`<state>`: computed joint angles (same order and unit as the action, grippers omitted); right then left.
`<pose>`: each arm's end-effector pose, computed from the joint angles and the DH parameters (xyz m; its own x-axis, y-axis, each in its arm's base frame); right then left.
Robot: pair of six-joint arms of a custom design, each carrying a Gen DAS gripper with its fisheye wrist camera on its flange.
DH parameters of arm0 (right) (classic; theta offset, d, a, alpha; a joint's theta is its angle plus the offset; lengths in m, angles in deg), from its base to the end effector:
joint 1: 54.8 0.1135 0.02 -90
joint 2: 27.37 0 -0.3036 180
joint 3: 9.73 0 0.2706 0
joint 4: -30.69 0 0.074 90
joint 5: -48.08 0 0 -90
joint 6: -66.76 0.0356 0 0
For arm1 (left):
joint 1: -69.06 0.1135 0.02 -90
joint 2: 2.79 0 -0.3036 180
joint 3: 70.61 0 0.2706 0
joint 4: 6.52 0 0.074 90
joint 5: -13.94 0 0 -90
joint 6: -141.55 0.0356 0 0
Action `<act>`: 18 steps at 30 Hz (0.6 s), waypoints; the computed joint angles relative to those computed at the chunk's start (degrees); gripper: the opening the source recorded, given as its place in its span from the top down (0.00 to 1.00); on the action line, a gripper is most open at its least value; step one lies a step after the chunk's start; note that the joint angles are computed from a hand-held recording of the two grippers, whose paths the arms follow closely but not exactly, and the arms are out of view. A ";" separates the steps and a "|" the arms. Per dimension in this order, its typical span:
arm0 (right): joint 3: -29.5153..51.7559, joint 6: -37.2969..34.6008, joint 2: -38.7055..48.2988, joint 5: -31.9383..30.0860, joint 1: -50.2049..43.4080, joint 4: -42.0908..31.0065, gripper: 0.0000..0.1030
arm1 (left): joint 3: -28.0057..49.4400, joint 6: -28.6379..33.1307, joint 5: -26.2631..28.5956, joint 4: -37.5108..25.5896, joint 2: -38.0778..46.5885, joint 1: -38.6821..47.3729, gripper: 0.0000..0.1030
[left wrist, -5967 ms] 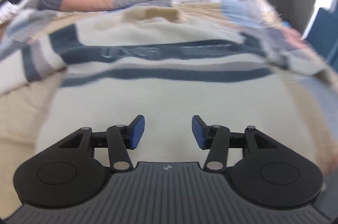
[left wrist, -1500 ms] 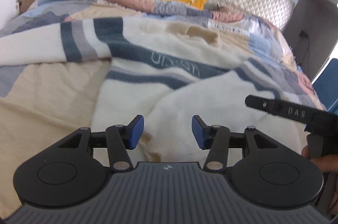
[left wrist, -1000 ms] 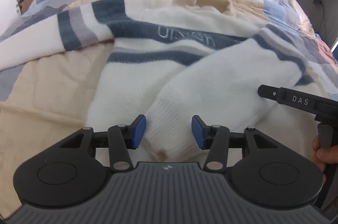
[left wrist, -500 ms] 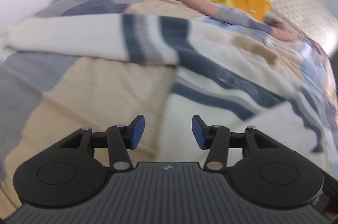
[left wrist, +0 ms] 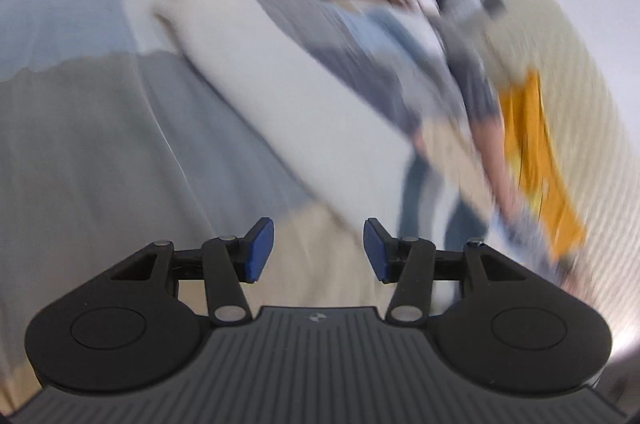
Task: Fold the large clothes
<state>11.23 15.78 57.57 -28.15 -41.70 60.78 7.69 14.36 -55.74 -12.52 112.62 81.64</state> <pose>0.1987 0.0375 0.1122 -0.4394 0.5256 -0.7285 0.3204 0.8493 0.4195 0.4365 0.0847 0.1511 -0.5575 -0.7052 -0.4381 -0.3688 0.6831 -0.6303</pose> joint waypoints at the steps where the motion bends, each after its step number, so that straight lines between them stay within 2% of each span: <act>1: 0.14 -0.13 0.48 -0.38 -0.12 0.38 0.42 | 0.41 -2.58 0.37 1.75 1.01 1.19 0.46; 4: 0.37 -0.38 1.99 -1.52 -0.57 1.86 0.42 | 3.07 -7.44 1.49 4.38 4.81 4.07 0.43; 8: 0.82 -0.01 3.73 -1.67 -0.75 3.00 0.42 | 9.18 -1.84 -2.15 2.19 9.52 5.29 0.43; 13: 1.10 -1.14 4.44 -1.91 -1.43 4.24 0.42 | 17.33 -6.19 0.61 3.48 16.87 7.43 0.43; 16: 1.23 -1.03 5.28 -2.20 -2.94 5.24 0.42 | 25.10 -4.20 -0.60 -1.44 21.75 7.45 0.44; 18: 1.89 -0.85 6.65 -2.76 -3.82 5.34 0.42 | 26.73 -4.04 -1.31 0.13 23.46 7.75 0.44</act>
<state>13.11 14.93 64.22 -30.90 -45.52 66.13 34.42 10.32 -57.04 -12.39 136.08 89.40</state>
